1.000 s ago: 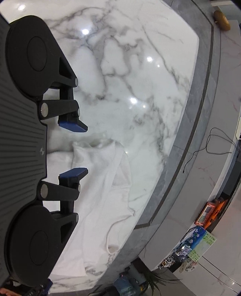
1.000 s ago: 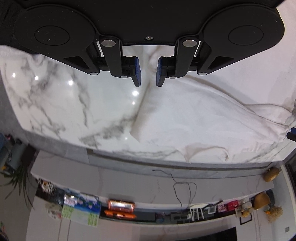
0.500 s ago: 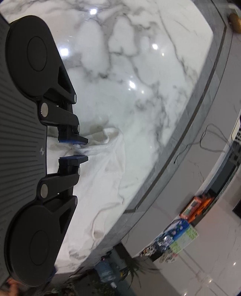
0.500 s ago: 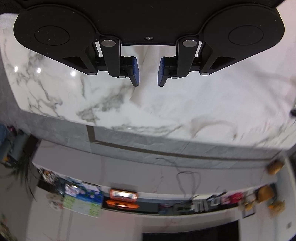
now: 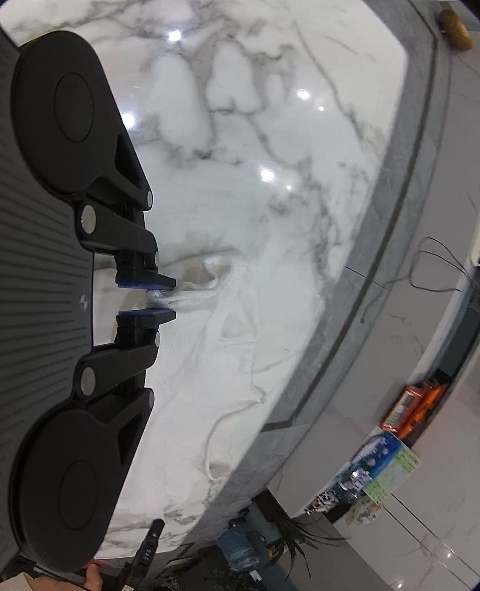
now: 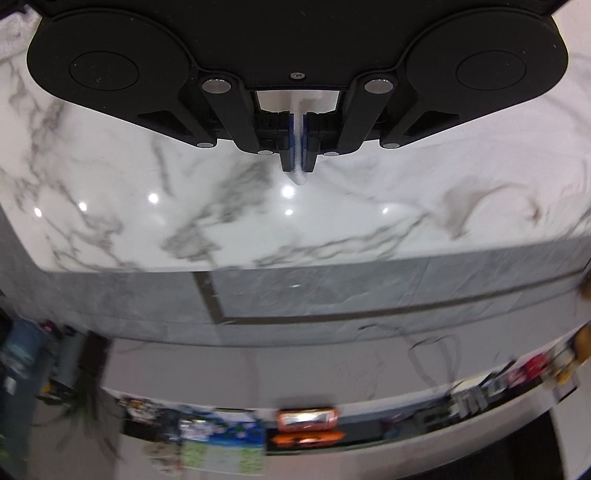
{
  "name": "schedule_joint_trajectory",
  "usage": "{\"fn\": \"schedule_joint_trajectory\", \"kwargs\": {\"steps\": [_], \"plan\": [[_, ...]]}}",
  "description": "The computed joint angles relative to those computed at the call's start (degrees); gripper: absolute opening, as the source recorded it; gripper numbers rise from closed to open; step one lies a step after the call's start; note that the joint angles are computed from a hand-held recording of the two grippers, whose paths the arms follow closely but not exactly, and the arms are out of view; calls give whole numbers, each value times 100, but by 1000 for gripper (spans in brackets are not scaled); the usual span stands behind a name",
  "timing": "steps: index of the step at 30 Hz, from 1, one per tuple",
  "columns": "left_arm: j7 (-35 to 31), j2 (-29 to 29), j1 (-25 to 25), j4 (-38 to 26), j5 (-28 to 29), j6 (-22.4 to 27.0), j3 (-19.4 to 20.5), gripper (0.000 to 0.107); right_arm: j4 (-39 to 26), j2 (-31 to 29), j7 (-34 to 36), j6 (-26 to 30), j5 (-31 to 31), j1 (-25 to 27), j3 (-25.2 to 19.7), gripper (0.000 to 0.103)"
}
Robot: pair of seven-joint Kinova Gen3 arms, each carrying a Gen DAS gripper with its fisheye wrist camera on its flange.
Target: Fold clothes
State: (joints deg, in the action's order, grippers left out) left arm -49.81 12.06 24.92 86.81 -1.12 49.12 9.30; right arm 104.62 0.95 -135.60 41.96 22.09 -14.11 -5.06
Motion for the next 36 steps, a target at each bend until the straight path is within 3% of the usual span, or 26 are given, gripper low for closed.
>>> {"fn": "schedule_joint_trajectory", "kwargs": {"steps": [4,6,8,11,13,15,17,19,22,24,30,34,36], "plan": [[-30,161,26,-152,-111,381,95,9,149,31,502,-330,-757,283,110,4],[111,209,-6,-318,-367,592,288,12,196,-21,595,-368,-763,259,139,13],[322,244,-8,-436,-692,773,460,22,266,-138,435,-384,-448,209,63,18],[820,46,632,-398,-1387,780,154,29,459,-456,481,-543,-155,318,-185,20],[1082,-53,1163,-320,-1853,666,-182,31,633,-713,912,-730,-380,-34,109,20],[1063,-195,1375,-175,-2054,340,-269,31,756,-928,1378,-794,-659,-565,514,20],[904,-251,1163,-60,-1883,-26,-36,27,806,-990,1844,-786,-951,-784,602,20],[577,-250,761,-10,-1440,-307,330,20,822,-969,2205,-742,-1165,-603,277,20],[267,-85,802,-68,-1025,-477,329,16,796,-840,2127,-606,-1053,-45,-456,20],[330,77,908,-120,-1022,-464,270,16,788,-748,1921,-429,-827,-6,-639,20],[719,19,1003,359,-995,-1126,48,3,1202,-961,2427,-743,-853,-72,-424,19],[1194,-35,773,754,-806,-1802,-10,2,1298,-1004,2799,-878,-938,-47,-395,19],[1365,39,890,676,-1003,-1810,-160,2,1363,-1028,2908,-961,-916,-27,-421,18]]}}
